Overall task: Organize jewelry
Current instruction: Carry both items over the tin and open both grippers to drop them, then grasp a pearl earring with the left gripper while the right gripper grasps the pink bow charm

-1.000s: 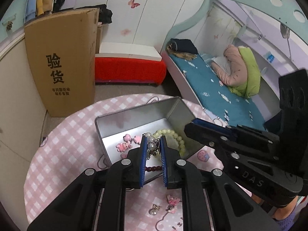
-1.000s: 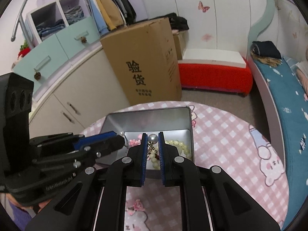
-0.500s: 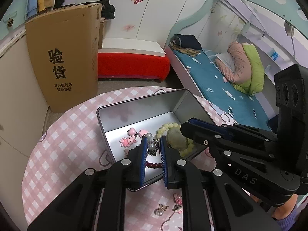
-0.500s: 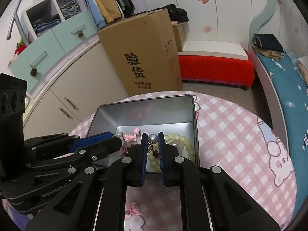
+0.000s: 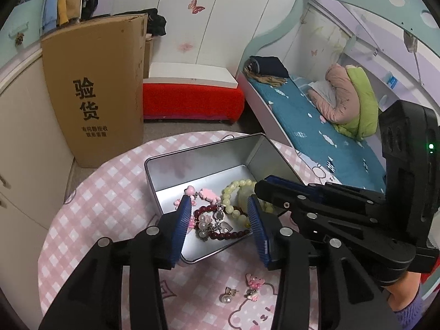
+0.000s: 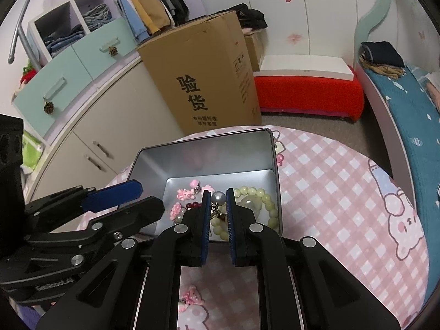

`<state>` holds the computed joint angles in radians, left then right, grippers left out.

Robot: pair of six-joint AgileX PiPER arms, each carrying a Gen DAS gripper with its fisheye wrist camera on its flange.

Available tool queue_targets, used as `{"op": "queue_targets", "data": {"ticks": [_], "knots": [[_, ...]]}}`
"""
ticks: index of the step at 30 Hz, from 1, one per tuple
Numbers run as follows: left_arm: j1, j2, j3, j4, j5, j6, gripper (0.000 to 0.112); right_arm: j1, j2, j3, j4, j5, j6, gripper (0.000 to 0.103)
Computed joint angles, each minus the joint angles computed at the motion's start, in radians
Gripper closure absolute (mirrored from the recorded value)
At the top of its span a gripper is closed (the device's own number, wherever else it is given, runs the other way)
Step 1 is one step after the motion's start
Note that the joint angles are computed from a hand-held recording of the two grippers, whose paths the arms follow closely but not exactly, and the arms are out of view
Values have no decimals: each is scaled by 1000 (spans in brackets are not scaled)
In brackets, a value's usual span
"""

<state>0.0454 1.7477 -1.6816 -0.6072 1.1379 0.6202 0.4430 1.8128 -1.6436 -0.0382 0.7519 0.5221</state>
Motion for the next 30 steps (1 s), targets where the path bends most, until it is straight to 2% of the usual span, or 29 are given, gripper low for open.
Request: {"op": "queue_targets", "data": {"ticks": [8, 15, 17, 18, 19, 20, 23, 30], "knots": [[15, -30, 17, -1, 3, -2, 72, -8, -19, 25, 16, -11, -4, 89], [31, -64, 48, -9, 3, 7, 71, 9, -46, 45, -30, -7, 46, 89], [44, -93, 77, -18, -9, 22, 58, 24, -67, 58, -70, -5, 77, 89], [53, -113, 101, -27, -23, 38, 51, 36, -84, 70, -104, -4, 104, 79], [62, -137, 130, -37, -39, 59, 51, 49, -100, 84, -138, -5, 134, 58], [67, -152, 147, -38, -47, 72, 51, 64, -121, 105, -181, -8, 169, 50], [91, -212, 235, -44, -69, 125, 51, 104, -166, 157, -258, 15, 221, 48], [86, -291, 427, -10, -117, 208, 51, 168, -226, 303, -313, 12, 304, 48]]}}
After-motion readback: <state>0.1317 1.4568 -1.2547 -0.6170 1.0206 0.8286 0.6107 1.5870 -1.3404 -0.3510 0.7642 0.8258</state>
